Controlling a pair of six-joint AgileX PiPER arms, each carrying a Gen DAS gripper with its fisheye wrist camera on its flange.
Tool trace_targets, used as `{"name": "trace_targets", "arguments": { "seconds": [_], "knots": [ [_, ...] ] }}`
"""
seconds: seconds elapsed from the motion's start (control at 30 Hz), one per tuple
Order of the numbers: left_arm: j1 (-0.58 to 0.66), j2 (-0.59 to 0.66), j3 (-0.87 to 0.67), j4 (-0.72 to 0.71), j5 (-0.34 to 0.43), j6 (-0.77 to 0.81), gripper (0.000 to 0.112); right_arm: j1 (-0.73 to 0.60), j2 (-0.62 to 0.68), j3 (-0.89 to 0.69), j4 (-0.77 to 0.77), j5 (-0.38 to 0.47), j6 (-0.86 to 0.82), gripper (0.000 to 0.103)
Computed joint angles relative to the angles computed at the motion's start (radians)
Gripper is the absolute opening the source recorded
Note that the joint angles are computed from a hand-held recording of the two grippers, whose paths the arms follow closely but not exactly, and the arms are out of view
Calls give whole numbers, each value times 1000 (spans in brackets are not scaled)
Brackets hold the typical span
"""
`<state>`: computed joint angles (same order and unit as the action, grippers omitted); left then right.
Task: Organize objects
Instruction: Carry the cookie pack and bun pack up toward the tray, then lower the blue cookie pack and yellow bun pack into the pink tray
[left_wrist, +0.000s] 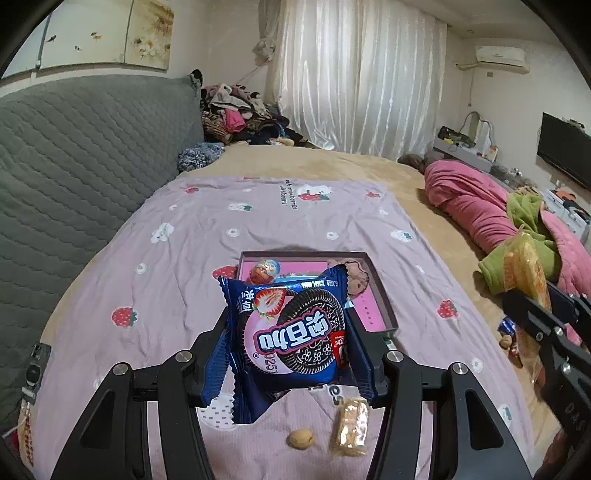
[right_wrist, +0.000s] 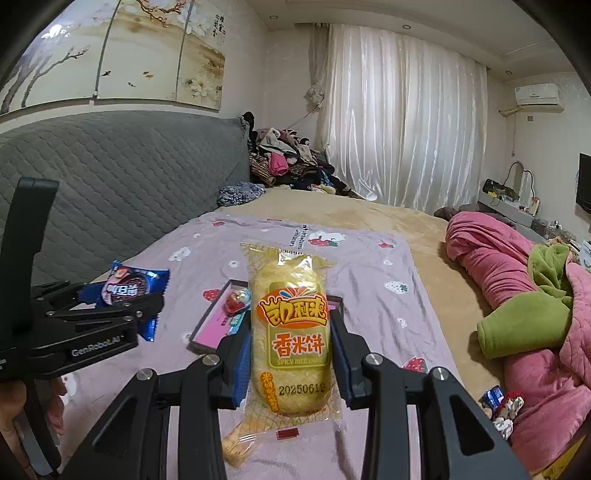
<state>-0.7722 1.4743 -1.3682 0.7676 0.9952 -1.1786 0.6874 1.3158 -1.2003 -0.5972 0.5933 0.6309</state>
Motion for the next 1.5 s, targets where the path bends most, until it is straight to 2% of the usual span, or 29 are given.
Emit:
{"name": "trace_targets", "arguments": {
  "seconds": [0.5, 0.8, 0.93, 1.2, 1.37, 1.5],
  "knots": [
    [202, 210, -130, -102, -167, 158, 58, -172, 249, -134, 198, -158, -203, 38],
    [299, 350, -239, -181, -245, 273, 58, -205, 386, -207, 266, -224, -260, 38],
    [322, 412, -288, -162, -258, 281, 58, -219, 439, -243, 306, -250, -298, 38],
    [386, 530, -342, -193, -345, 343, 58, -240, 561, -304, 374, -314, -354, 38],
    [423, 584, -318, -225, -423, 354, 58, -294, 655, -357, 599, -355, -547, 38],
    [444, 636, -314, -213, -478, 347, 58, -321, 728, -385, 652, -377, -593, 38]
  ]
}}
